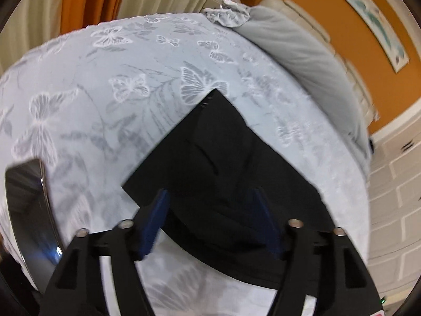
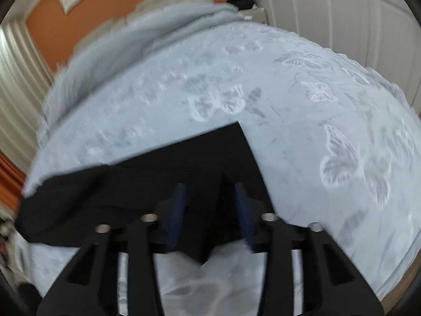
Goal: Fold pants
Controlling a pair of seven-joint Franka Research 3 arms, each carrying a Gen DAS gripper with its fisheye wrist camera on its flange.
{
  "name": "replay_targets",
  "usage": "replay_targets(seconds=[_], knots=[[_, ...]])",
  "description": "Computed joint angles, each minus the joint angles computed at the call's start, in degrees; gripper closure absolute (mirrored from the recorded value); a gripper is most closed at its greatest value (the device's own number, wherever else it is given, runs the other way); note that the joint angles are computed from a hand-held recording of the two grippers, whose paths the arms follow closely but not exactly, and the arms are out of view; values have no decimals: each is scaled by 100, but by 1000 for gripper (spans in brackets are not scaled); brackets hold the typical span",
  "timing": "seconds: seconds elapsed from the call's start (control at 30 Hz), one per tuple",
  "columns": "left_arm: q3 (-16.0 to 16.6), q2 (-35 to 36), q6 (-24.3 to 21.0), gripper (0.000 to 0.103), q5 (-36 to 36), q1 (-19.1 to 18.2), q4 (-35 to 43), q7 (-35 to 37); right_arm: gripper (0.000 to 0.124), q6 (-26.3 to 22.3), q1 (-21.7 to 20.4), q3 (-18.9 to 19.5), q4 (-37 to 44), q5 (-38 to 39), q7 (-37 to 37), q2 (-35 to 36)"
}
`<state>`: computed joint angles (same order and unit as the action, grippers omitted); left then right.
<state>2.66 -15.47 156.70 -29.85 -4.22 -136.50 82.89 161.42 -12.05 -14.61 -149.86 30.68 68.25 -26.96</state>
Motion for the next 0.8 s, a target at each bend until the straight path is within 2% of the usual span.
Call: replay_targets(seconds=[0.03,0.07,0.13,0.2,0.23,0.33,0.43,0.47,0.53,0.6,0.7,0.8], knots=[[-2,-38,-6,18,-130,-37,-28,-81,46,94,-28,71,-154,69,123,-245],[4,-70,-12,18,-301,-85,-73,-186,45,205,37,106,-320,191,198,-542],[36,67,-209,18,-711,-190,0,-441,45,94,331,-24,-419,407,172,-895],[142,394,-402,18,-1447,-331,200,-187,45,-56,544,-142,-450,589,146,-1086],[73,519,-394,20,-1551,-286,263,-207,45,-183,518,-55,-417,620,344,-1078],[-178,814,-184,20,-1785,-126,374,-352,45,-320,670,-115,-320,922,641,-967],[-303,994,-221,26,-2343,-2,518,33,45,-213,1197,-504,-171,1670,402,-720],[-367,1034,-197,28,-2318,49,559,102,45,-203,1240,-478,-57,1783,438,-499],[-454,1152,-190,41,-2271,142,677,248,46,-300,1170,-325,189,1787,615,-5],[-506,1203,-247,47,-2384,221,727,451,49,-538,988,-96,475,1668,1093,510],[-543,1243,-410,53,-2533,344,747,645,49,-911,1276,-311,787,2714,604,888],[-543,1266,-619,56,-2744,453,767,845,49,-1472,1261,-195,1270,2943,476,1396]])
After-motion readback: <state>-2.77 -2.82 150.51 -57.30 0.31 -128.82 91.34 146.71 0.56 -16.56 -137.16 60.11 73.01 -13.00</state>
